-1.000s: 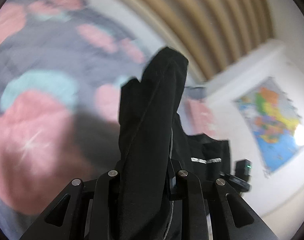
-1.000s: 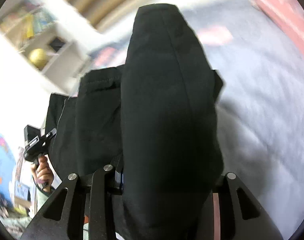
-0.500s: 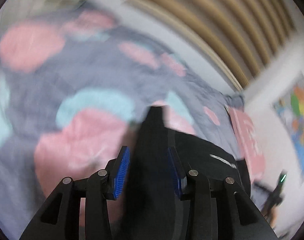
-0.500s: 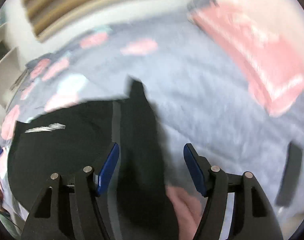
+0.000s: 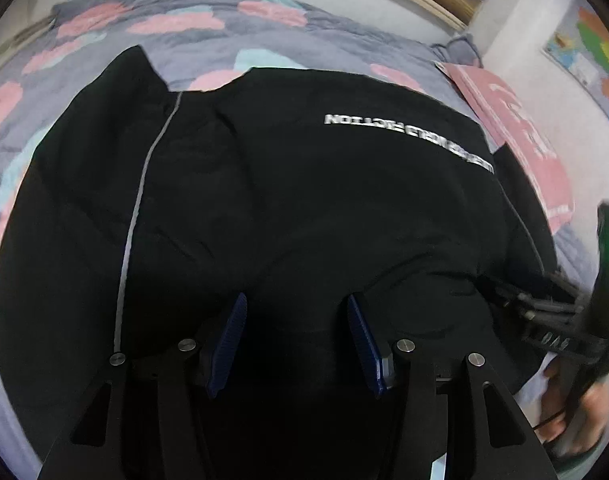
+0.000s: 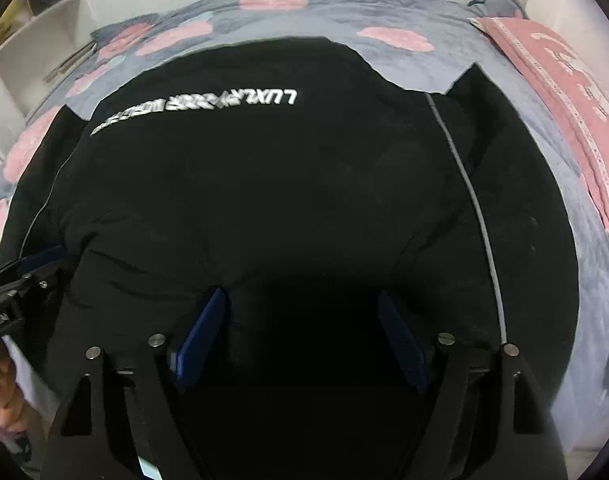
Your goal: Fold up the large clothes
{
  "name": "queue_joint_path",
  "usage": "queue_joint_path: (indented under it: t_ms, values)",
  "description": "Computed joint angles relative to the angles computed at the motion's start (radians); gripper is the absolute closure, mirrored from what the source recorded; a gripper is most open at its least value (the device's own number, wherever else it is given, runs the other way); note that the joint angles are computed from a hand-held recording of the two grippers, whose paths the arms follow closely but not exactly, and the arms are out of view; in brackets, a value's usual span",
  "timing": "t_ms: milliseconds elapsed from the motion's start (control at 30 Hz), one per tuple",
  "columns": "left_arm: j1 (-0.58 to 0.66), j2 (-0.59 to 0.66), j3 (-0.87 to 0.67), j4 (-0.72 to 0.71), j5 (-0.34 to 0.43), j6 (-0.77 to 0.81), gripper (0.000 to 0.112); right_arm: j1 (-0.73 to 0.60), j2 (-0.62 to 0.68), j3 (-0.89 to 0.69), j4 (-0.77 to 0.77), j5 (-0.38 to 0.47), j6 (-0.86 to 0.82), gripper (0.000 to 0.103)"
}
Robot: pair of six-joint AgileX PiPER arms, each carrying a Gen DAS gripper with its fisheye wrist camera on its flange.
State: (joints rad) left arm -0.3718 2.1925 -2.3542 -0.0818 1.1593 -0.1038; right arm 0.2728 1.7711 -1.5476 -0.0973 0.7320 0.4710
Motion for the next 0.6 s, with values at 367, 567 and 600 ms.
queue_joint_path:
  t_ms: [367, 567, 600]
  values:
    - [-0.116, -0.217, 0.253, 0.276, -0.099, -0.246, 0.055, 0.001, -0.141, 0.078, -0.077, -0.009, 0.152, 0.020]
    - [-0.222, -0.365, 0.292, 0.593, -0.071, -0.438, 0.048, 0.093, -0.283, 0.038, -0.220, 0.054, 0.292, 0.018]
    - [-0.241, -0.393, 0.290, 0.617, -0.062, -0.446, 0.047, 0.116, -0.282, 0.008, -0.254, 0.077, 0.312, 0.017]
